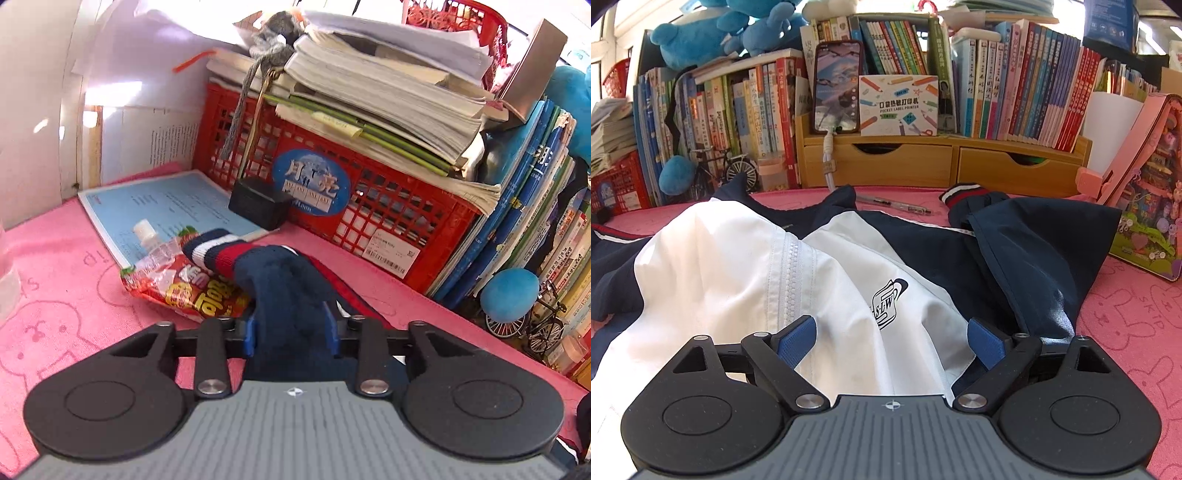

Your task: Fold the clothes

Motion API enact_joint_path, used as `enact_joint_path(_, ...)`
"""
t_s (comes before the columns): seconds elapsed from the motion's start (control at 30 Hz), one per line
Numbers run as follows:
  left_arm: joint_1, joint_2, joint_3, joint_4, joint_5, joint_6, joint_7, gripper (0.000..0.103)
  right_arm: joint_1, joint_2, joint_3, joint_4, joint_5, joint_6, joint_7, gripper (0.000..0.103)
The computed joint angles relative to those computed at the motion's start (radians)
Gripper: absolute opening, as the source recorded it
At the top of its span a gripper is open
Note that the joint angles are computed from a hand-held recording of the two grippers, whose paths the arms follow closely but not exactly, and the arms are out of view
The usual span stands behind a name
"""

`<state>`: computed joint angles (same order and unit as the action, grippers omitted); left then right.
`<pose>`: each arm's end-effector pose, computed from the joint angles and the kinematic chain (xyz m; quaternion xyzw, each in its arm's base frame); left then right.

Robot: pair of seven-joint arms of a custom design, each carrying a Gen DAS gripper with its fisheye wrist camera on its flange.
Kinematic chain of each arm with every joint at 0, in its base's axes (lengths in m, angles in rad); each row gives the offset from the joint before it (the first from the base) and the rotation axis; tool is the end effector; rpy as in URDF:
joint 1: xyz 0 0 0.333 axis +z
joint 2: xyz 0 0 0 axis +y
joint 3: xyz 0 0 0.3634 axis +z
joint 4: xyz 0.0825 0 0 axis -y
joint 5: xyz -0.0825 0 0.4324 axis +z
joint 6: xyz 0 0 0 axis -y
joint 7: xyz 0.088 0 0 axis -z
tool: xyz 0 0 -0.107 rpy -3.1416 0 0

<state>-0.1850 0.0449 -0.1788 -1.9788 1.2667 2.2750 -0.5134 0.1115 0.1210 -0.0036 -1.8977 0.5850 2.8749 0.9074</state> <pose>0.6097 -0.2054 0.5113 -0.8236 0.2622 -0.3020 0.4023 0.6850 0.0428 0.5588 -0.7163 0.5430 -0.2578 0.3544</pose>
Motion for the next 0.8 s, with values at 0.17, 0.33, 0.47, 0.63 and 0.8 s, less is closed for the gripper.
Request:
enact_joint_path(0.17,-0.039,-0.004,-0.023,0.011,0.239,-0.065,-0.033,0.01,0.011,-0.009,-0.005,-0.013,-0.046,0.024,0.012,0.092)
enact_joint_path(0.33,0.027,0.034,0.026,0.028,-0.067,0.183,0.06,0.042,0.015,-0.01,-0.009,-0.016,-0.068,0.029,0.051,0.092)
enact_joint_path(0.47,0.007,0.052,0.022,0.048,-0.016,0.112,0.015,0.024,0.013,-0.012,-0.01,-0.019,-0.073,0.022,0.06,0.092)
enact_joint_path(0.63,-0.055,0.105,0.014,0.172,-0.021,-0.202,0.14,0.004,0.013,-0.01,-0.017,-0.017,-0.106,0.028,0.088,0.092)
enact_joint_path(0.8,-0.068,0.114,0.043,0.276,0.027,-0.391,0.213,0.003,0.013,0.02,-0.016,0.034,-0.139,0.04,0.063,0.095)
